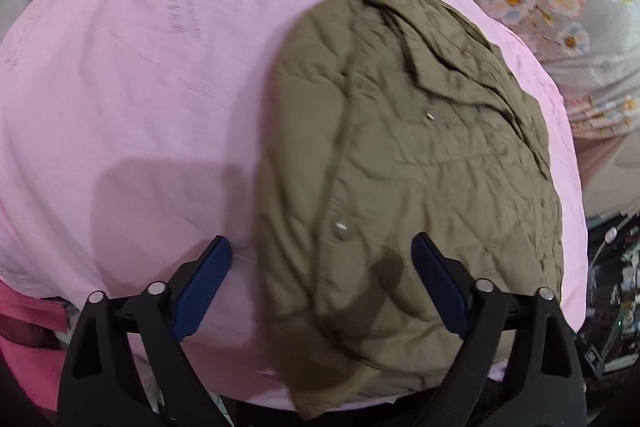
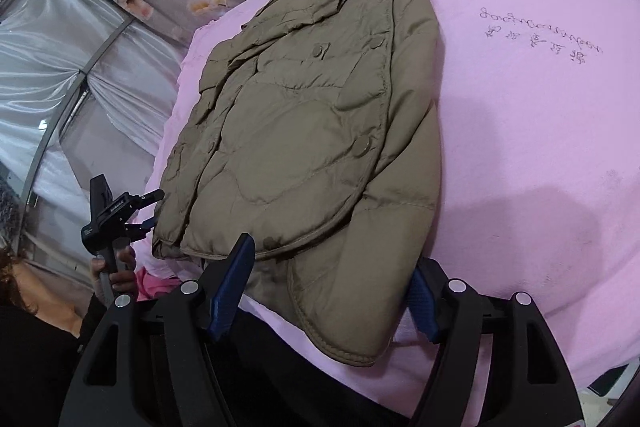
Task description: Fold large clothes
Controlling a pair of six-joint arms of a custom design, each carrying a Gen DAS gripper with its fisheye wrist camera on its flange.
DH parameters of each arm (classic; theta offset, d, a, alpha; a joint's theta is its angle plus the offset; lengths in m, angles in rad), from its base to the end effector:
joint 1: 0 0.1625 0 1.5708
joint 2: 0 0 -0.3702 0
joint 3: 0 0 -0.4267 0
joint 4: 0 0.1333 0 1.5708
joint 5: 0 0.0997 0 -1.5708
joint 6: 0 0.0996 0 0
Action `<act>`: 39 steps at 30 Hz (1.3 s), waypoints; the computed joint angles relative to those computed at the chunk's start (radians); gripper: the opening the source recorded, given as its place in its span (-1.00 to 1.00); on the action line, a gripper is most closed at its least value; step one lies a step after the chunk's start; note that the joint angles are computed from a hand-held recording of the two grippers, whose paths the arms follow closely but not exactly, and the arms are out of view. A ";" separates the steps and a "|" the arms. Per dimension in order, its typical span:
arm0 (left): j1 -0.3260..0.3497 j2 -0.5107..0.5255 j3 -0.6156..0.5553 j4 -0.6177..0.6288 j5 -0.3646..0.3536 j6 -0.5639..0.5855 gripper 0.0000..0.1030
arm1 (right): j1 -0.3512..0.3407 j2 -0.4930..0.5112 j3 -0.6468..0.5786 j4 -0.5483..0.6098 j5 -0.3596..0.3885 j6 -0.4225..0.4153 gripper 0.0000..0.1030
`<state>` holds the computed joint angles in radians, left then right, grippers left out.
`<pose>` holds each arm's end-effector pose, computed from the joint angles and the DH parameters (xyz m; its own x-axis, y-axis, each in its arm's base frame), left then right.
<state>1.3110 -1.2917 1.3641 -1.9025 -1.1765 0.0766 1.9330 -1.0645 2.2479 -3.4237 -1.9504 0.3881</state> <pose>-0.0005 -0.6699 0.4242 -0.8959 0.2130 -0.3898 0.3178 0.9205 -0.2272 0.2589 -0.4113 0.0805 -0.9845 0.1719 0.0341 0.1023 0.7219 -0.6844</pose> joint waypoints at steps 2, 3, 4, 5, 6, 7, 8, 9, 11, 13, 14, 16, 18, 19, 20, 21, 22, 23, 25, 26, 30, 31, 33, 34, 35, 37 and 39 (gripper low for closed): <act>-0.017 -0.016 0.033 0.005 0.012 0.029 0.13 | -0.004 0.015 0.005 -0.047 0.018 -0.001 -0.05; -0.026 -0.025 0.049 0.000 0.021 0.043 -0.13 | -0.009 0.019 0.007 -0.065 0.034 -0.006 -0.47; -0.028 -0.027 0.050 0.004 0.010 0.044 -0.27 | -0.010 0.024 0.011 -0.092 0.045 -0.012 -0.58; -0.030 -0.032 0.048 0.007 0.002 0.040 -0.50 | -0.005 0.029 0.012 -0.122 0.055 -0.028 -0.63; -0.032 -0.032 0.039 0.010 -0.007 0.038 -0.70 | 0.003 0.027 0.012 -0.140 0.064 -0.052 -0.69; -0.034 -0.040 0.034 0.006 -0.027 0.037 -0.74 | 0.008 0.018 0.018 -0.149 0.070 -0.070 -0.73; -0.037 -0.050 0.028 0.003 -0.048 0.037 -0.81 | 0.018 0.004 0.021 -0.160 0.079 -0.092 -0.75; -0.042 -0.061 0.024 -0.001 -0.067 0.040 -0.84 | 0.029 -0.011 0.023 -0.170 0.081 -0.110 -0.77; -0.063 -0.095 0.023 -0.020 -0.099 0.058 -0.87 | 0.065 -0.047 0.028 -0.195 0.068 -0.155 -0.79; -0.095 -0.130 0.022 -0.056 -0.126 0.081 -0.87 | 0.105 -0.078 0.020 -0.216 0.046 -0.205 -0.79; -0.108 -0.145 0.020 -0.077 -0.139 0.091 -0.87 | 0.129 -0.094 0.010 -0.232 0.032 -0.237 -0.79; -0.139 -0.171 0.015 -0.135 -0.164 0.114 -0.87 | 0.169 -0.112 -0.013 -0.281 0.010 -0.289 -0.79; -0.164 -0.176 -0.008 -0.172 -0.185 0.131 -0.87 | 0.198 -0.116 -0.043 -0.326 -0.005 -0.337 -0.80; -0.174 -0.172 -0.019 -0.185 -0.188 0.139 -0.87 | 0.206 -0.114 -0.060 -0.343 -0.009 -0.358 -0.81; -0.186 -0.163 -0.032 -0.201 -0.187 0.149 -0.86 | 0.212 -0.105 -0.087 -0.365 -0.011 -0.389 -0.81; -0.195 -0.149 -0.047 -0.212 -0.185 0.155 -0.86 | 0.212 -0.092 -0.116 -0.379 -0.017 -0.409 -0.81; -0.202 -0.125 -0.071 -0.222 -0.187 0.168 -0.86 | 0.210 -0.085 -0.140 -0.379 -0.020 -0.420 -0.81; -0.208 -0.100 -0.092 -0.232 -0.176 0.178 -0.86 | 0.197 -0.064 -0.181 -0.375 -0.020 -0.427 -0.81; -0.217 -0.026 -0.157 -0.235 -0.143 0.188 -0.85 | 0.169 -0.029 -0.245 -0.357 -0.038 -0.432 -0.81; -0.219 0.012 -0.187 -0.237 -0.115 0.188 -0.85 | 0.144 -0.011 -0.279 -0.342 -0.045 -0.429 -0.81; -0.212 0.211 -0.339 -0.230 0.032 0.183 -0.82 | 0.043 0.073 -0.405 -0.269 -0.063 -0.353 -0.81; -0.204 0.243 -0.353 -0.249 0.056 0.189 -0.81 | 0.027 0.087 -0.423 -0.260 -0.062 -0.341 -0.81; -0.198 0.316 -0.394 -0.274 0.123 0.206 -0.80 | -0.010 0.135 -0.489 -0.228 -0.076 -0.314 -0.81; -0.191 0.367 -0.429 -0.282 0.158 0.209 -0.80 | -0.018 0.155 -0.513 -0.215 -0.090 -0.303 -0.81; -0.186 0.396 -0.449 -0.283 0.173 0.209 -0.79 | -0.033 0.179 -0.544 -0.193 -0.102 -0.287 -0.81; -0.173 0.463 -0.498 -0.281 0.212 0.212 -0.78 | -0.060 0.217 -0.591 -0.159 -0.115 -0.261 -0.78; -0.160 0.513 -0.536 -0.277 0.228 0.211 -0.71 | -0.085 0.242 -0.613 -0.141 -0.118 -0.233 -0.76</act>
<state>1.1510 -0.7783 0.8277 -2.1791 -0.9483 0.2877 1.8479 -0.8224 1.6345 -3.5651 -2.0683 0.1547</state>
